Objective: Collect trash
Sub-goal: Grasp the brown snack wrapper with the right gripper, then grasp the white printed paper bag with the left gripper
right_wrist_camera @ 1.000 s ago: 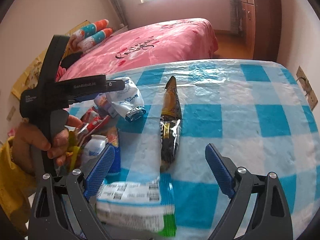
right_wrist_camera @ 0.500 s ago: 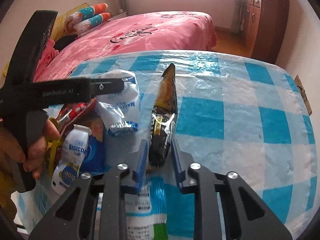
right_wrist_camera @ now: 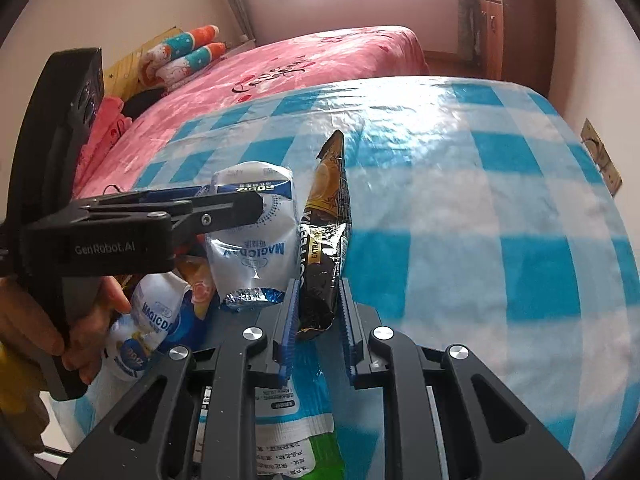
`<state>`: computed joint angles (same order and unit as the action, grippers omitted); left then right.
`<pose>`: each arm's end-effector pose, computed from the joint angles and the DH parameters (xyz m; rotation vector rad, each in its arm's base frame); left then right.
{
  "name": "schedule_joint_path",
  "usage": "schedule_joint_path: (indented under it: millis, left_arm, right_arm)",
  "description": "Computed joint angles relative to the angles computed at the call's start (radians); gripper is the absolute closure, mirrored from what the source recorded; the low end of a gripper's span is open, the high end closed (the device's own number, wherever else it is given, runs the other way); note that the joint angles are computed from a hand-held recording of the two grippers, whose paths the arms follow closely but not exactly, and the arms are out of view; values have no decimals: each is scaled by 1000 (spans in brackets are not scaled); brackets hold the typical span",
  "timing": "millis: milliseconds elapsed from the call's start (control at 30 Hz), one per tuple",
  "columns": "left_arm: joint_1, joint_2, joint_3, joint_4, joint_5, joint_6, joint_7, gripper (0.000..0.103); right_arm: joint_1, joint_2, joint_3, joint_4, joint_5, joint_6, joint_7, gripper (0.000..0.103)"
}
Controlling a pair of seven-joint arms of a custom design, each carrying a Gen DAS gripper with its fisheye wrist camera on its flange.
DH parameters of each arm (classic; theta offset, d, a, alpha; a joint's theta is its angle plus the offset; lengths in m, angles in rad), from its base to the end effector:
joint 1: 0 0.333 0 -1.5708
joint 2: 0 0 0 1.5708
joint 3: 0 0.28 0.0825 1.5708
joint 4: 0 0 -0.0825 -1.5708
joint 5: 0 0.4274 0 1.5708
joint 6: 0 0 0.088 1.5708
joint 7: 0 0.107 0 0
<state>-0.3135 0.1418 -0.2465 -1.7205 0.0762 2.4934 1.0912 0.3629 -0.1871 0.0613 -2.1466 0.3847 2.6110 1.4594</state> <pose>0.5868 -0.3587 0.5230 -1.8743 2.0976 -0.8809 0.5406 0.2366 0.5045 -1.9491 1.4818 -0.1899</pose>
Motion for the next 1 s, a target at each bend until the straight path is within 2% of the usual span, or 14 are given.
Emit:
schedule_joint_path:
  millis: [200,367,500,600,667,733,767,833,867,900,1000]
  left_arm:
    - [-19,-83,-10,-108,45,64,-85,18]
    - [-9,-253,-24,-276,120,148,-274,18]
    - [43,-436,-73,-412,230,65,-523,18]
    - [80,-588,-106,-512,233,-100,-694,18]
    - [95,-653,-114,-554,228,-180,-769,18]
    - [98,-695,-100,-590,199,-218,-811,18]
    - [97,-708,-87,-601,174,-232,-824,18]
    - [107,-724,-70,-622,139,-229,-863,18]
    - [118,-725,-74,-622,141,-235,-879,18]
    - [127,-724,-74,-620,146,-244,-883,18]
    - [131,-679,-49,-600,109,-266,-876,18]
  right_arm:
    - [21,-109,-23,-132,80,58,-21,83]
    - [54,-122,-64,-147,176,51,-83,83]
    - [57,-119,-71,-141,222,48,-121,83]
    - [59,-123,-76,-145,253,44,-151,82]
    - [57,-125,-75,-145,265,45,-165,80]
    - [55,-130,-73,-150,269,43,-171,79]
    - [55,-135,-75,-155,275,43,-177,77]
    - [56,-143,-75,-163,284,50,-187,64]
    - [52,-148,-71,-168,276,52,-182,50]
    - [53,-151,-70,-169,273,54,-186,42]
    - [62,-153,-73,-169,276,52,-202,34]
